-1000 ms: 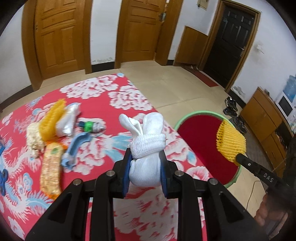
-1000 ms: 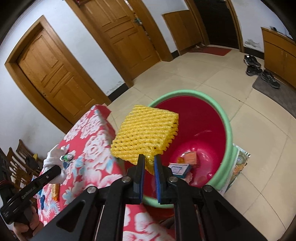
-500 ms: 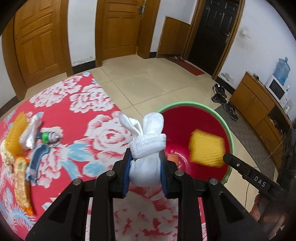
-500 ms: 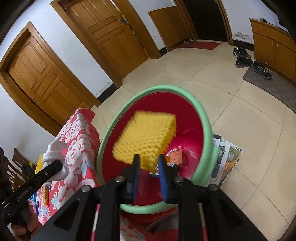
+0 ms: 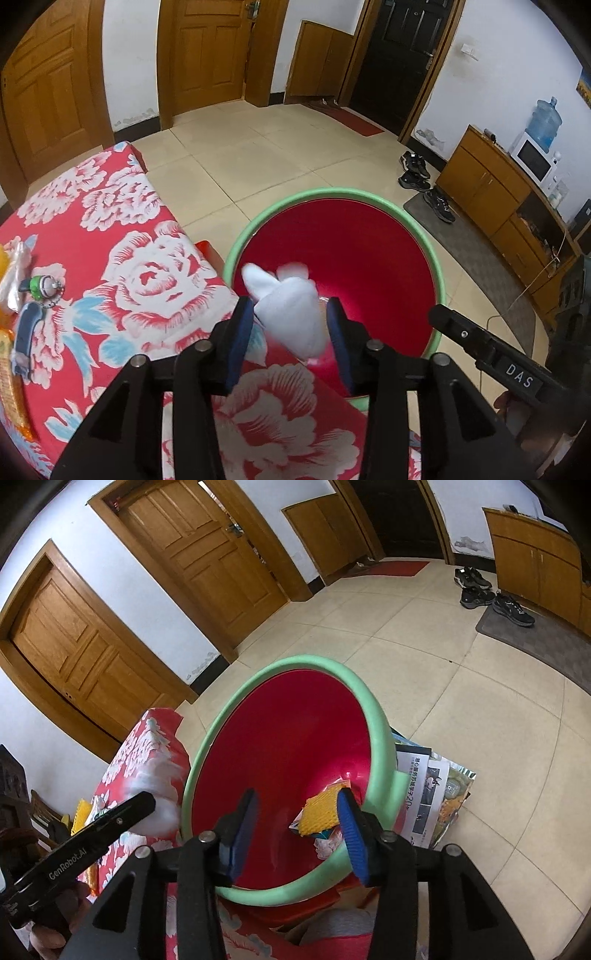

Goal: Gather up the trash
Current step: 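Carry the sock and foam net over the red bucket and open both tools, then move both open tools back over the table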

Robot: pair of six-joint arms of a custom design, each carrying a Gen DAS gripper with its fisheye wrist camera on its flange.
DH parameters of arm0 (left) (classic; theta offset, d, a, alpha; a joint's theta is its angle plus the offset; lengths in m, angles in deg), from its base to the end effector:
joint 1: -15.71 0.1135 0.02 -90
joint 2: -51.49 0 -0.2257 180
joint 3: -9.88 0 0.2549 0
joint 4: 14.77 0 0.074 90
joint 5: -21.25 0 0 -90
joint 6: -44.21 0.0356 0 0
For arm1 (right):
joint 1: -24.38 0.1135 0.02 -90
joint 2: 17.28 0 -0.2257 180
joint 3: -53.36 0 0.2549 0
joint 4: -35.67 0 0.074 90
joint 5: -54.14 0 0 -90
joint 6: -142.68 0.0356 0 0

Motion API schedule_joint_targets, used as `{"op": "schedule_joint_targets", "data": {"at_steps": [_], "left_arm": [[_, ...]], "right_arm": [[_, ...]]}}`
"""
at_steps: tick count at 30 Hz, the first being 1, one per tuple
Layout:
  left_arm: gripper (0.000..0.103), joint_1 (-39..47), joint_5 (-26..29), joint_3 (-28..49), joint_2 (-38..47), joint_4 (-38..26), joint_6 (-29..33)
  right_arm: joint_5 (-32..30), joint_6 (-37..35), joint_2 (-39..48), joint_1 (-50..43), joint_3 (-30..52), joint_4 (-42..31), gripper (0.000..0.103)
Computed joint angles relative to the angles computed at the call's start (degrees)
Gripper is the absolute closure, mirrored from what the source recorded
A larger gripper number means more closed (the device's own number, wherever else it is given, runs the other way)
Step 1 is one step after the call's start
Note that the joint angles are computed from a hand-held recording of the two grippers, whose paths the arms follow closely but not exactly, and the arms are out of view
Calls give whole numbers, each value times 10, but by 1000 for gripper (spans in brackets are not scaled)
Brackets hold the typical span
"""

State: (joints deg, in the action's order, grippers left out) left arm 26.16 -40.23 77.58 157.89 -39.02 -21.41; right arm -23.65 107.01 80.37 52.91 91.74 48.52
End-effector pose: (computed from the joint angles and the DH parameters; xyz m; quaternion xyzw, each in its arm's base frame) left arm 0.3281 0.0432 0.0769 0.1714 0.9284 -0.1607 0.2880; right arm 0.2279 0.1153 0.0393 0.2446 0.8912 0.1702 0.3421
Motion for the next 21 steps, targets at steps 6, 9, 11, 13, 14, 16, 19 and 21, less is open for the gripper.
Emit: {"op": "schedule_joint_targets", "data": {"at_steps": [6, 9, 11, 13, 14, 16, 19, 21], "left_arm": [[61, 1, -5, -2, -5, -5, 0], [61, 11, -1, 0, -7, -11, 3], [61, 22, 0, 3, -7, -18, 6], [61, 33, 4, 6, -9, -25, 7], [61, 40, 7, 6, -10, -28, 9], [61, 54, 10, 7, -12, -31, 12], [61, 76, 15, 7, -17, -37, 16], [61, 92, 16, 9, -17, -42, 20]], "right_arm": [[-3, 0, 0, -2, -4, 7, 52], [-3, 1, -1, 2, -3, 4, 51], [-2, 4, -3, 7, 0, -1, 51], [0, 6, -6, 13, 2, -5, 50], [1, 6, -9, 15, 2, -7, 50], [6, 7, -16, 22, 2, -12, 49], [10, 8, -25, 30, 5, -20, 48], [13, 9, -29, 36, 7, -25, 48]]}}
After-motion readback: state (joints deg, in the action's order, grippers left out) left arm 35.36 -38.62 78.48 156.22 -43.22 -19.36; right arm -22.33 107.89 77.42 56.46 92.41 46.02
